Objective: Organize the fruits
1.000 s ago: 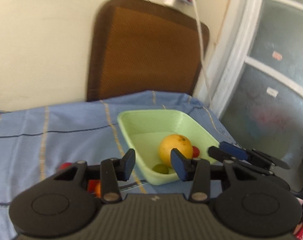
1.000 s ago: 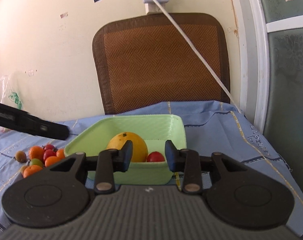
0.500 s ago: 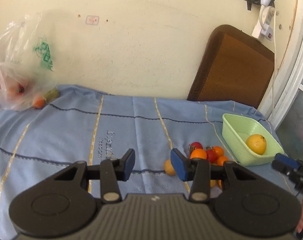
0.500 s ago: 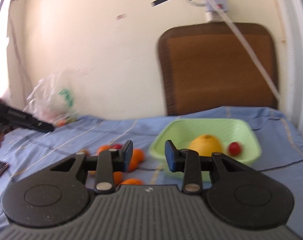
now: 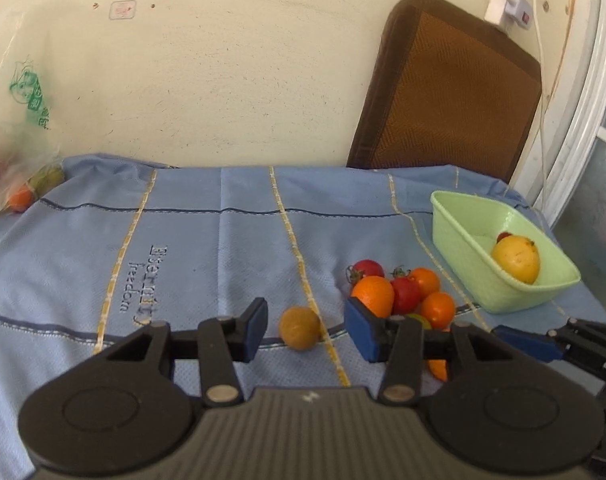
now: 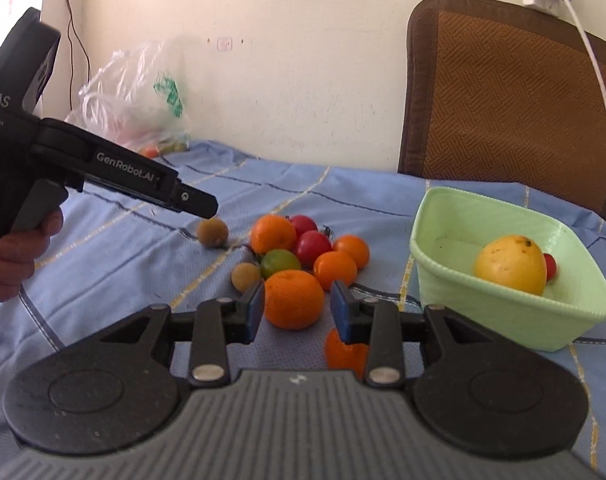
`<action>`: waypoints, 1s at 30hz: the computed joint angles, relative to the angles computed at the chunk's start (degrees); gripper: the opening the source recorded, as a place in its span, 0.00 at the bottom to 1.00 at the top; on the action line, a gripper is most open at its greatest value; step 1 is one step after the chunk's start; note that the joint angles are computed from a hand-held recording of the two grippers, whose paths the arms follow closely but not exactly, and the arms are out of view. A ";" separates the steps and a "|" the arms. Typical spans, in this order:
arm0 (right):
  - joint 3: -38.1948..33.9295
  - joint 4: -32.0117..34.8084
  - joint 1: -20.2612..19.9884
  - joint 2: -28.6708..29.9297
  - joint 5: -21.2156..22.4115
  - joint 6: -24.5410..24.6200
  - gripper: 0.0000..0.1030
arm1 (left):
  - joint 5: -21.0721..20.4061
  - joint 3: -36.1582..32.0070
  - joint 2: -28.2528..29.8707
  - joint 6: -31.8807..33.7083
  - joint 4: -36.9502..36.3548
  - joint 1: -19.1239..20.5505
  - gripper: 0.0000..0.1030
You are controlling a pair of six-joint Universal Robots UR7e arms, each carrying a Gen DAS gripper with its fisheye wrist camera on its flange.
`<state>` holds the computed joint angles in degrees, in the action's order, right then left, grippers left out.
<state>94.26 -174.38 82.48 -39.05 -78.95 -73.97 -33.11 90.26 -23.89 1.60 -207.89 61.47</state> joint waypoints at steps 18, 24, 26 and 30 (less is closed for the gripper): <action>4.56 -5.08 -0.65 -1.31 3.01 -5.40 0.40 | 2.25 1.75 1.70 -0.20 -1.93 -1.56 0.27; 9.09 -7.36 -2.74 -3.94 4.31 -1.82 0.41 | 3.98 6.06 3.51 -0.74 -9.70 -5.46 0.27; 9.36 -6.94 -2.91 -4.11 3.43 -0.09 0.41 | 4.37 6.43 4.24 -2.04 -10.01 -5.74 0.27; 9.62 -7.86 -3.16 -3.67 2.37 3.13 0.41 | 5.30 6.62 5.82 -3.68 -11.20 -5.50 0.27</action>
<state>103.88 -182.24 79.32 -42.73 -76.58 -70.85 -27.82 96.88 -18.07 -2.07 -219.09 55.98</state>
